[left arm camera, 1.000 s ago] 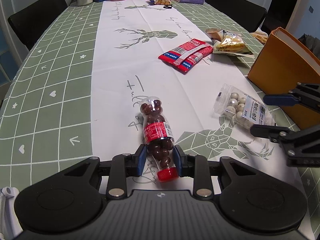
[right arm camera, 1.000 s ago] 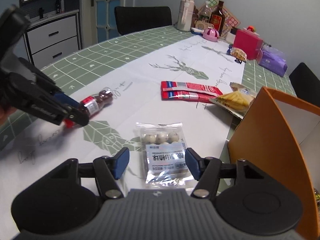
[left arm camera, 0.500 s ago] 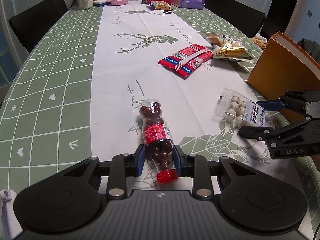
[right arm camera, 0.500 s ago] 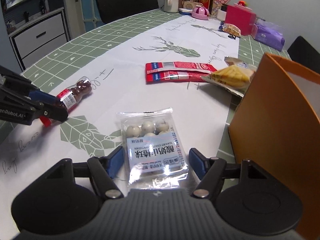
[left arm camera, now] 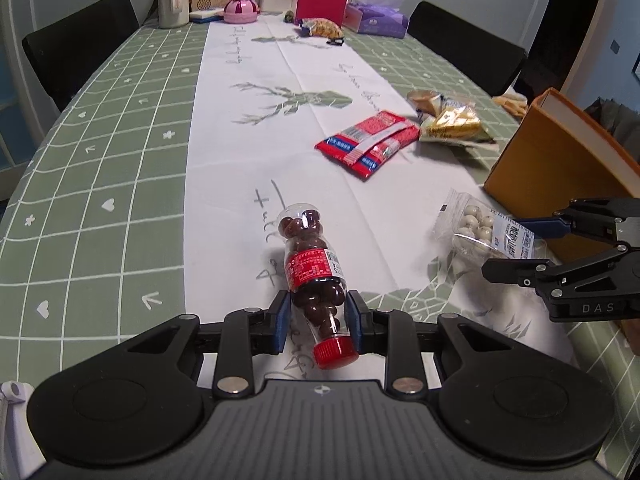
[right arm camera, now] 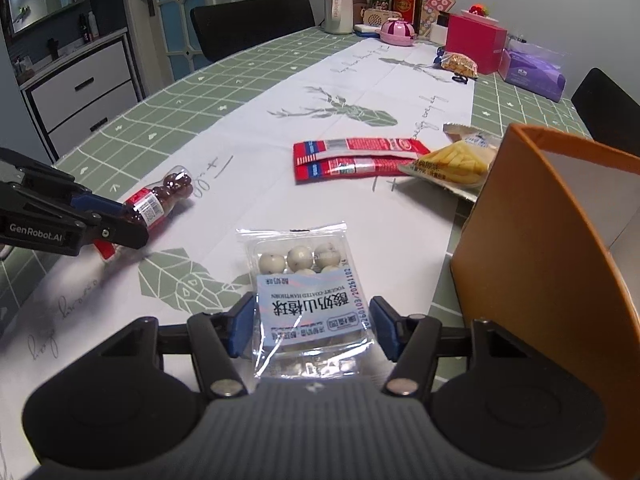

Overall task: Organize snacks
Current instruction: 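Carry the candy bottle and milk-ball pack over the box and lower them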

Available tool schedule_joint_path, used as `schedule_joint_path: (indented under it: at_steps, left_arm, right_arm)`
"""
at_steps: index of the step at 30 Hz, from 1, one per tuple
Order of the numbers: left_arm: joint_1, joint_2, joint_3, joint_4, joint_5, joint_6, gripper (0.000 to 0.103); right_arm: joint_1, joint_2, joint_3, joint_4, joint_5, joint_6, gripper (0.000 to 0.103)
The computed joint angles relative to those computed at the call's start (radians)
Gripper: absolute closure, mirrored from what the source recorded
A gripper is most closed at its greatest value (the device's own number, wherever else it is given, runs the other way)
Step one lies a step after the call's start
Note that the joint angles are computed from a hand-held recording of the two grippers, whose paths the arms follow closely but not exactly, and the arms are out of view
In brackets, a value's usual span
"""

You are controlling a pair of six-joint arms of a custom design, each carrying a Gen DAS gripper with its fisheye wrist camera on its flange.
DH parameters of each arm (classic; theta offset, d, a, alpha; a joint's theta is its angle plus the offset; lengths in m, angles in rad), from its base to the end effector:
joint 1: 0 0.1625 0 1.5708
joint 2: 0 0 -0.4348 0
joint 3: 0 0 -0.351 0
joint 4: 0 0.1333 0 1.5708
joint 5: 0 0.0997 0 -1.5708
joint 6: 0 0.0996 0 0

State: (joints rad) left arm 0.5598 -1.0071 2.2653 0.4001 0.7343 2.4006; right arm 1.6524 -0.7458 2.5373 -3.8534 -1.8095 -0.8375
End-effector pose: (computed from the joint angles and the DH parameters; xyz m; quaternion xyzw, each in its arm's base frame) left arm -0.0892 -0.3004 0.1383 0.1405 0.9022 -0.2861 0.2905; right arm 0.1400 -0.3659 0.0767 0.4012 -0.8760 0.1817 0.1964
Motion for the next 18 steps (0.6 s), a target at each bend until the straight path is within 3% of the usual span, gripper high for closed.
schedule_joint_path:
  at_steps: [18]
  left_arm:
    - [-0.106,-0.044,-0.03,0.051,-0.038,-0.075,0.07]
  right_arm:
    - [0.063,-0.211,0.054,0.072,0.037,0.064,0.044]
